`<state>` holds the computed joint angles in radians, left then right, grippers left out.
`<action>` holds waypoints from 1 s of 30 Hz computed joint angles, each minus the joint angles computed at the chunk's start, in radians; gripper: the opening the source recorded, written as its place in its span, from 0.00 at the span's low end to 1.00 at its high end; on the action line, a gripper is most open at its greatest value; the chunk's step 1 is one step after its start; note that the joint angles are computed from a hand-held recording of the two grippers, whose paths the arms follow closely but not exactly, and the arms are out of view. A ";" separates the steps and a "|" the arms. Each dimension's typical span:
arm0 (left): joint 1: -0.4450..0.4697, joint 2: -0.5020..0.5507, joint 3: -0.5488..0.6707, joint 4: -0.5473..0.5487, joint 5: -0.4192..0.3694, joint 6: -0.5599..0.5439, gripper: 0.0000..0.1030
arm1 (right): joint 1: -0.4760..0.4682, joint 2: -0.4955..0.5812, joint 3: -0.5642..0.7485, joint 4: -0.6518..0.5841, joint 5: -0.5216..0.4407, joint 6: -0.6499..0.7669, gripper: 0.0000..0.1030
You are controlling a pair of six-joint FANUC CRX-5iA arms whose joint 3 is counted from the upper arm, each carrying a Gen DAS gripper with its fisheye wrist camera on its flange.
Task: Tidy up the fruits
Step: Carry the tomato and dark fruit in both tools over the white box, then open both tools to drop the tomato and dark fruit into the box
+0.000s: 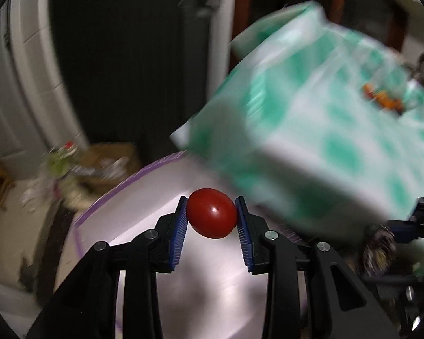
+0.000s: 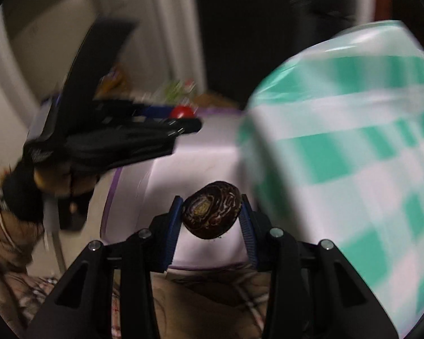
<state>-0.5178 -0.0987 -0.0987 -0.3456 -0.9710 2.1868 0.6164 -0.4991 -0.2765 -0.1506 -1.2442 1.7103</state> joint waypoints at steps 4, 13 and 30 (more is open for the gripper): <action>0.107 0.073 -0.030 0.077 -0.056 -0.079 0.31 | 0.095 0.149 0.001 0.016 -0.018 0.023 0.39; 0.290 0.309 0.010 0.231 -0.147 -0.248 0.31 | 0.261 0.433 -0.041 0.195 -0.023 -0.059 0.39; 0.217 0.384 0.075 0.127 -0.197 -0.194 0.82 | 0.307 0.481 -0.026 0.224 -0.140 -0.112 0.83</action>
